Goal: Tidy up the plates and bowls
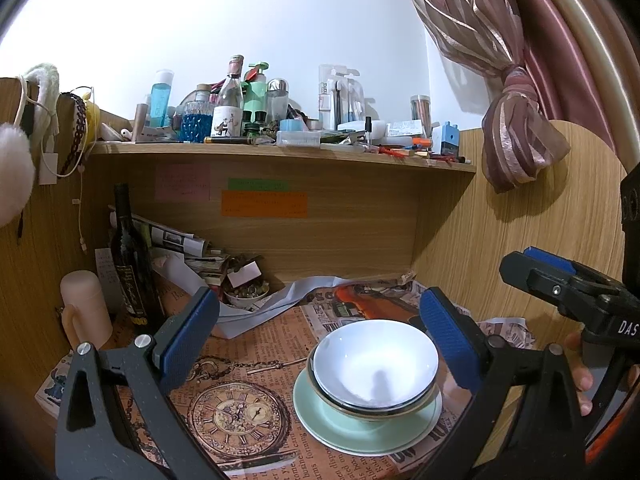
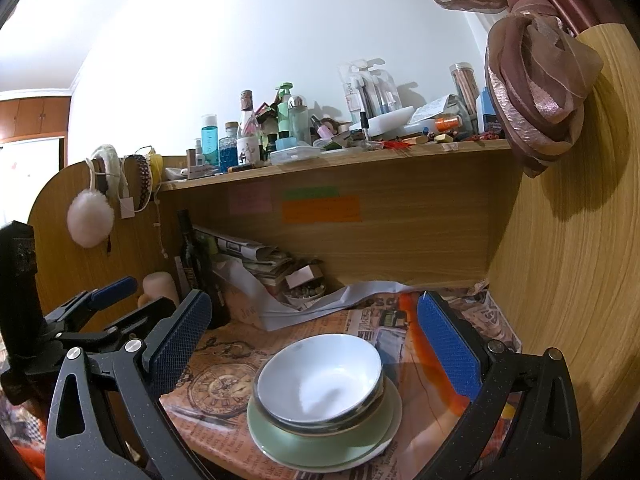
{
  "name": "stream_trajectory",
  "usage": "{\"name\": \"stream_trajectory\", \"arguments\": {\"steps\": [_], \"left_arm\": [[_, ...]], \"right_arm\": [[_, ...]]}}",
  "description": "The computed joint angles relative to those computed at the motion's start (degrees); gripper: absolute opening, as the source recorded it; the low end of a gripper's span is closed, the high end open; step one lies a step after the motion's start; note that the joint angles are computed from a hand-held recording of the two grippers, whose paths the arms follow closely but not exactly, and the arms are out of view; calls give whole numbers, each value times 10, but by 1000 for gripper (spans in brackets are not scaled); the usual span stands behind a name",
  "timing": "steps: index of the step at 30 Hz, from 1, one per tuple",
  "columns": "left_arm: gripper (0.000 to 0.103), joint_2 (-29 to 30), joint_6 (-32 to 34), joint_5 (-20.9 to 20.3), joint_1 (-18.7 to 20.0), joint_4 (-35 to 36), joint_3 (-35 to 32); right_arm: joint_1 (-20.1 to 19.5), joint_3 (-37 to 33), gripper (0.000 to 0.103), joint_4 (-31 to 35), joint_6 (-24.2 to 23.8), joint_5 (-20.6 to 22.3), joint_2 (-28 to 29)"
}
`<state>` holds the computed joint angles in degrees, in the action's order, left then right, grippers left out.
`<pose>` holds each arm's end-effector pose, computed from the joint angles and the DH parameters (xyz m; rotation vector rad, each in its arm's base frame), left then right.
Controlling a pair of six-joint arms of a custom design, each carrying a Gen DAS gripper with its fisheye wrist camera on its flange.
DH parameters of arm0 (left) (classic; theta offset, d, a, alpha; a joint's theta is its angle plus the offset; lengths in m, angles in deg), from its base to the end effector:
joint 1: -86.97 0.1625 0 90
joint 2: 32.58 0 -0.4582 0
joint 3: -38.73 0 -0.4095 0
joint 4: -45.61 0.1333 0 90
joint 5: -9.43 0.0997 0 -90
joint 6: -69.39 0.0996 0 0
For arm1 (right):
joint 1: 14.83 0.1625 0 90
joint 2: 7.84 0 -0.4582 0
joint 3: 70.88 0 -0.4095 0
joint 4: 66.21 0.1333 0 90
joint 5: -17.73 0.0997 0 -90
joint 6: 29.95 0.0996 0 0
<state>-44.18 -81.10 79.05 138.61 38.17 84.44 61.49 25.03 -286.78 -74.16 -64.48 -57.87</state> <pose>-0.3813 -0.7524 -0.1060 1.1478 2.1947 -1.5479 -0.0198 -0.7021 0.3098 0.6385 -1.8738 1.6409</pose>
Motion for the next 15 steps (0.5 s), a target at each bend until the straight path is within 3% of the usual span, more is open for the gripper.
{"name": "stream_trajectory", "arguments": {"steps": [15], "left_arm": [[102, 7, -10, 4, 2, 15, -17]], "right_arm": [[0, -1, 103, -2, 1, -1, 2]]}}
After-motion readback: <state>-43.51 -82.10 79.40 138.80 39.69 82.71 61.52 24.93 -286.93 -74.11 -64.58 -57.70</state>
